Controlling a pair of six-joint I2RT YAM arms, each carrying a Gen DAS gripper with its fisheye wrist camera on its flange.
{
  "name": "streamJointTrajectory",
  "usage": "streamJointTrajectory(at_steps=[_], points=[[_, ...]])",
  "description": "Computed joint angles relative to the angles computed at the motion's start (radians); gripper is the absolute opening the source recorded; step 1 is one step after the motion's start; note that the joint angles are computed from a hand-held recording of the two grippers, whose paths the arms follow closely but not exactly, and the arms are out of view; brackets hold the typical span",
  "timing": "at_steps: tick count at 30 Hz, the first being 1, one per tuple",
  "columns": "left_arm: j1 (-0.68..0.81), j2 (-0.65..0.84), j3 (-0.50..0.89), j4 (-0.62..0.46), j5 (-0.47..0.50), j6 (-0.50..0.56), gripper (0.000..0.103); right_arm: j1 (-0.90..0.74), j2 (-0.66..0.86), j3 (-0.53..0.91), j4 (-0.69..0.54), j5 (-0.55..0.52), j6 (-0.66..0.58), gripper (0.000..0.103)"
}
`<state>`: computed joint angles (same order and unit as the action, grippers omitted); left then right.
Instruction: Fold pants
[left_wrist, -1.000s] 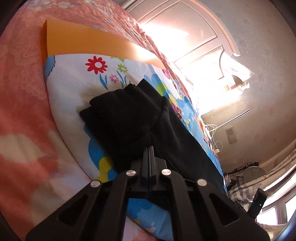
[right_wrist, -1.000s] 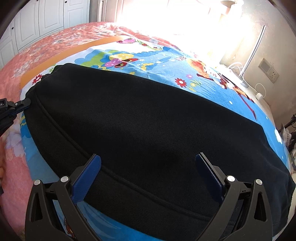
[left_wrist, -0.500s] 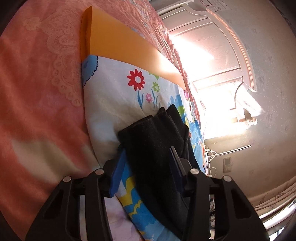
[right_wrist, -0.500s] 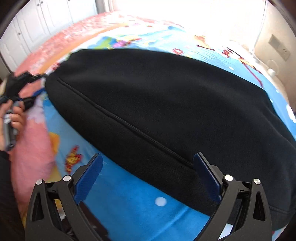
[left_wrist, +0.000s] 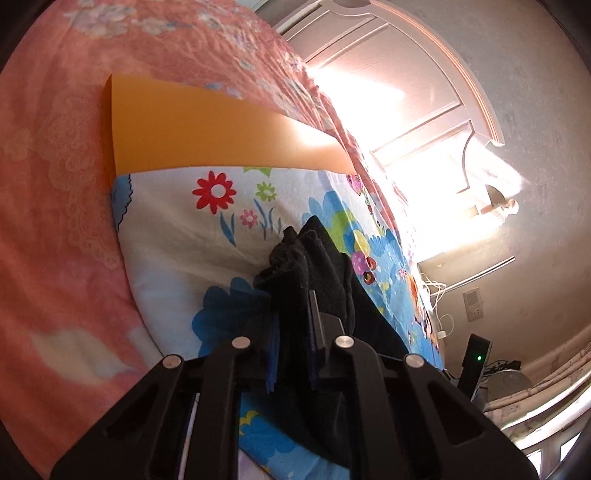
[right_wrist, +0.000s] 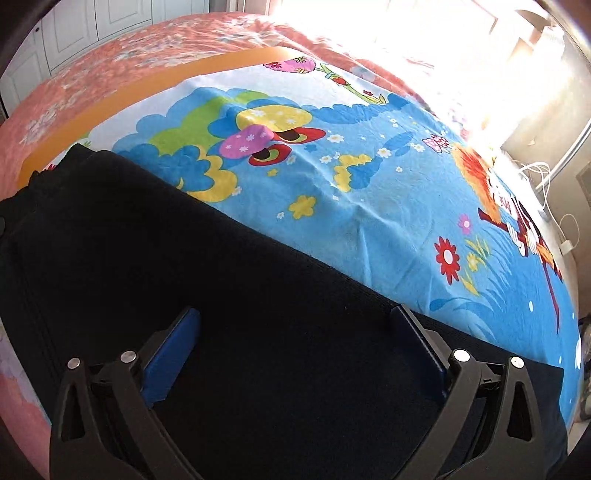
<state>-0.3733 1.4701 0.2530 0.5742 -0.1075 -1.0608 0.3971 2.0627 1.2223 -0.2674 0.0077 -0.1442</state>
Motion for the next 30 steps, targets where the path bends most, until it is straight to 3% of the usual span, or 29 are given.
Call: streamJointTrajectory(at_steps=[2, 3, 5, 7, 10, 15, 16, 17, 18, 20, 23, 25, 26, 27, 30], points=[[-0.181, -0.116, 0.159, -0.339, -0.218, 0.075, 0.011, -0.099, -0.065, -0.029, -0.068, -0.156, 0.032, 0.097], [-0.284, -0.104, 0.272, -0.484, -0.339, 0.114, 0.011, -0.154, -0.087, -0.032, -0.115, -0.249, 0.055, 0.097], [-0.470, 0.016, 0.523, -0.707, -0.539, 0.192, 0.011, -0.286, -0.116, -0.034, -0.208, -0.406, 0.050, 0.097], [-0.617, 0.201, 0.775, -0.836, -0.684, 0.300, 0.011, -0.429, -0.172, -0.078, -0.237, -0.503, 0.023, 0.098], [-0.768, 0.536, 1.152, -0.958, -0.781, 0.460, 0.011, -0.657, -0.212, -0.115, -0.306, -0.633, -0.041, 0.098], [-0.886, 1.020, 1.645, -1.102, -0.750, 0.636, 0.015, -0.844, -0.127, -0.080, -0.442, -0.682, -0.169, 0.098], [-0.901, 1.102, 1.743, -1.173, -0.797, 0.642, 0.015, -0.860, -0.108, -0.069, -0.466, -0.702, -0.188, 0.098], [-0.916, 1.169, 1.820, -1.231, -0.880, 0.655, 0.023, -0.877, -0.099, -0.062, -0.488, -0.715, -0.207, 0.098], [-0.927, 1.215, 1.872, -1.274, -0.948, 0.666, 0.039, -0.879, -0.089, -0.051, -0.496, -0.722, -0.207, 0.098], [-0.931, 1.245, 1.912, -1.327, -0.987, 0.639, 0.049, -0.891, -0.082, -0.034, -0.521, -0.737, -0.221, 0.098], [-0.917, 1.256, 1.926, -1.353, -0.998, 0.660, 0.051, -0.888, -0.086, -0.025, -0.549, -0.756, -0.235, 0.098], [-0.901, 1.259, 1.919, -1.316, -0.983, 0.714, 0.052, -0.878, -0.085, -0.026, -0.561, -0.758, -0.240, 0.098], [-0.892, 1.260, 1.916, -1.300, -0.981, 0.740, 0.046, -0.871, -0.078, -0.022, -0.566, -0.763, -0.235, 0.098], [-0.884, 1.256, 1.914, -1.288, -0.955, 0.754, 0.024, -0.863, -0.068, -0.015, -0.576, -0.765, -0.233, 0.098], [-0.885, 1.175, 1.804, -1.197, -0.946, 0.719, 0.013, -0.830, -0.043, -0.007, -0.595, -0.759, -0.223, 0.098]])
